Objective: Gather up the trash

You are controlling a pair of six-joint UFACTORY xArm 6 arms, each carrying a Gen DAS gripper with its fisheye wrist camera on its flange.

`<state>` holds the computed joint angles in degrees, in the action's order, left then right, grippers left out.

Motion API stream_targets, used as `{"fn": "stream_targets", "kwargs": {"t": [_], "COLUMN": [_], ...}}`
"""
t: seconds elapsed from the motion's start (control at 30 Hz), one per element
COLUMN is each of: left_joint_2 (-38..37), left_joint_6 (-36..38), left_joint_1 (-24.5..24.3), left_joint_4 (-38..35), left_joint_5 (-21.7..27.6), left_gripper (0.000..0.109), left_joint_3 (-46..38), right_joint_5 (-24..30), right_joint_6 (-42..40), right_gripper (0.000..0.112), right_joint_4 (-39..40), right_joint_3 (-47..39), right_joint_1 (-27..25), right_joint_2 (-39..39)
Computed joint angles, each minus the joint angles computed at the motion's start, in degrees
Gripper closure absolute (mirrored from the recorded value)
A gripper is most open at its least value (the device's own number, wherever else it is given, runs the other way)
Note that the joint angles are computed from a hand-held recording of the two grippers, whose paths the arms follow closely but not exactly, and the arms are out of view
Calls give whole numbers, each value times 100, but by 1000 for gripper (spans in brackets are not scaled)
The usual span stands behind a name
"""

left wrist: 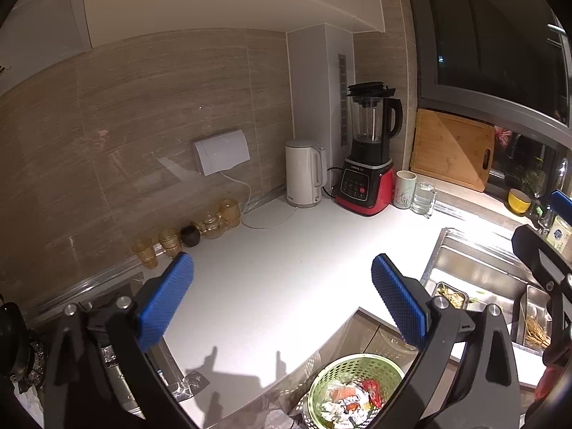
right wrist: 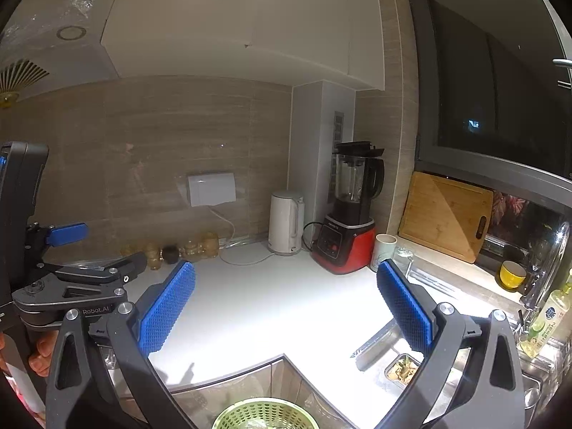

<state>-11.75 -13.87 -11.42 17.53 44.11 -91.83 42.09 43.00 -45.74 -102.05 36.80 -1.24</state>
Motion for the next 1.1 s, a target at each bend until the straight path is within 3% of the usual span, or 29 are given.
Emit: {"fn": "stream_targets", "kwargs": {"t": [1.1], "left_joint_2": [214], "left_joint_6": [228], "left_joint_1": [1], "left_joint_4": [-302], "left_joint_5": [63], "left_gripper": [13], "left_joint_3": [-157], "right_joint_5": [17], "right_joint_6": [-52], "right_gripper": [11], "right_joint_4": [87], "right_joint_3": [40], "right_joint_1": [-50], "right_joint_2": [-33]}}
